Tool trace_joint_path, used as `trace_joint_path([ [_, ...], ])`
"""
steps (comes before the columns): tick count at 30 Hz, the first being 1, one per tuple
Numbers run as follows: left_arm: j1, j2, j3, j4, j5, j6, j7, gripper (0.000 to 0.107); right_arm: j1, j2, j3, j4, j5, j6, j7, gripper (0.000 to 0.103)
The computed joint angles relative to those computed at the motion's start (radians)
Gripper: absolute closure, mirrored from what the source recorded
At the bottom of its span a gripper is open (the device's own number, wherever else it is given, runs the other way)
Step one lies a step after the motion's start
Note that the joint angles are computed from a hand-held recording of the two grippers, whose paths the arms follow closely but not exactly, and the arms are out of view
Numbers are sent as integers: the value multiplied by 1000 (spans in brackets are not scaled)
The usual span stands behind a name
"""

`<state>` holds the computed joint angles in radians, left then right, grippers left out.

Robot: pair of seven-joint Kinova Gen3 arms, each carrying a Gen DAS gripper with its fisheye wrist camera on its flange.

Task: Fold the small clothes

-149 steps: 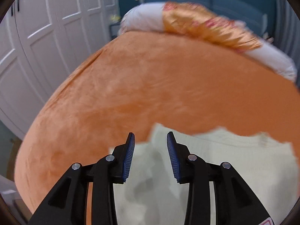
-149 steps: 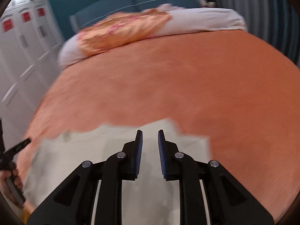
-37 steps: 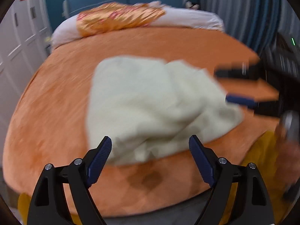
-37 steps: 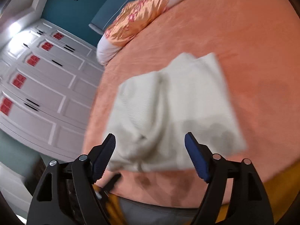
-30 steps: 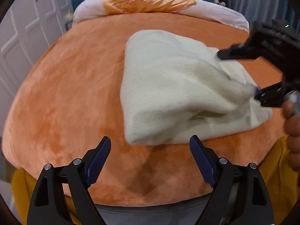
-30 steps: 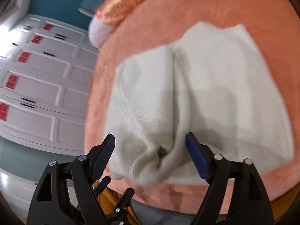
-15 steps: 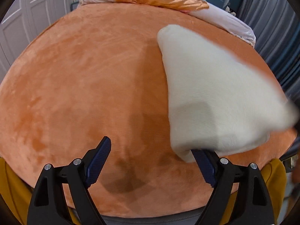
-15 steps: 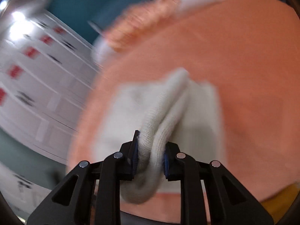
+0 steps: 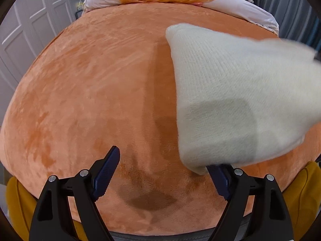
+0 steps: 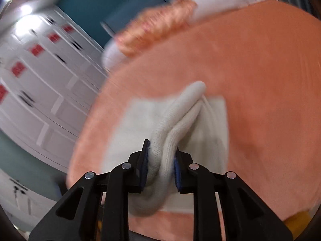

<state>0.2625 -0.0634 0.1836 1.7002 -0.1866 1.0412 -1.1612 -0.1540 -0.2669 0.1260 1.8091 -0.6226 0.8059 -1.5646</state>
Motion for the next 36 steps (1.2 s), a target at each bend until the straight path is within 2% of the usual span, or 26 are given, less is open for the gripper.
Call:
trace_joint_path([
  [2, 6, 1, 9, -2, -15, 1, 6, 25, 68, 33, -41, 16, 39, 9, 13, 83],
  [4, 14, 7, 17, -2, -35, 6, 19, 25, 158, 113, -129, 31, 110, 73, -36, 82],
  [6, 15, 11, 10, -8, -17, 22, -2, 25, 206, 136, -157, 33, 123, 110, -58, 79],
  [8, 12, -8, -1, -9, 7, 38, -39, 26, 243, 97, -154, 22, 103, 142, -74, 73],
  [11, -8, -60, -35, 3, 72, 48, -102, 27, 333, -4, -237, 20, 169, 140, -59, 73],
  [12, -21, -77, -42, 9, 92, 45, -118, 27, 337, -17, -248, 9, 199, 147, -60, 72],
  [14, -46, -113, -53, 12, 119, 47, -130, 27, 312, -22, -232, -8, 213, 183, -74, 62],
  [15, -59, -128, -57, 9, 133, 45, -127, 27, 289, -16, -209, -6, 197, 197, -69, 60],
  [16, -69, -138, -60, 6, 150, 39, -128, 27, 274, -2, -204, -10, 167, 195, -63, 53],
  [19, -88, -154, -64, -23, 205, 15, -129, 27, 246, 28, -163, -6, 82, 195, -30, 51],
  [22, -86, -125, -51, -71, 237, 16, -153, 27, 236, 91, -210, -64, 104, 193, -73, 51],
  [25, -76, -84, -19, -107, 227, 24, -125, 27, 261, 151, -297, -129, 219, 242, -149, 50],
  [28, -61, -80, -16, -114, 226, 26, -124, 27, 261, 142, -321, -158, 286, 266, -192, 50],
  [30, -54, -91, -25, -96, 227, 23, -167, 27, 264, 100, -286, -135, 263, 266, -175, 50],
  [32, -26, -82, -21, -78, 190, 50, -199, 27, 257, 83, -226, -104, 192, 277, -132, 49],
  [34, -41, -72, 20, -54, 150, 72, -179, 27, 278, 74, -202, -68, 116, 281, -83, 48],
  [36, -28, -60, 7, -27, 167, 73, -173, 27, 277, 63, -190, -50, 75, 275, -44, 48],
])
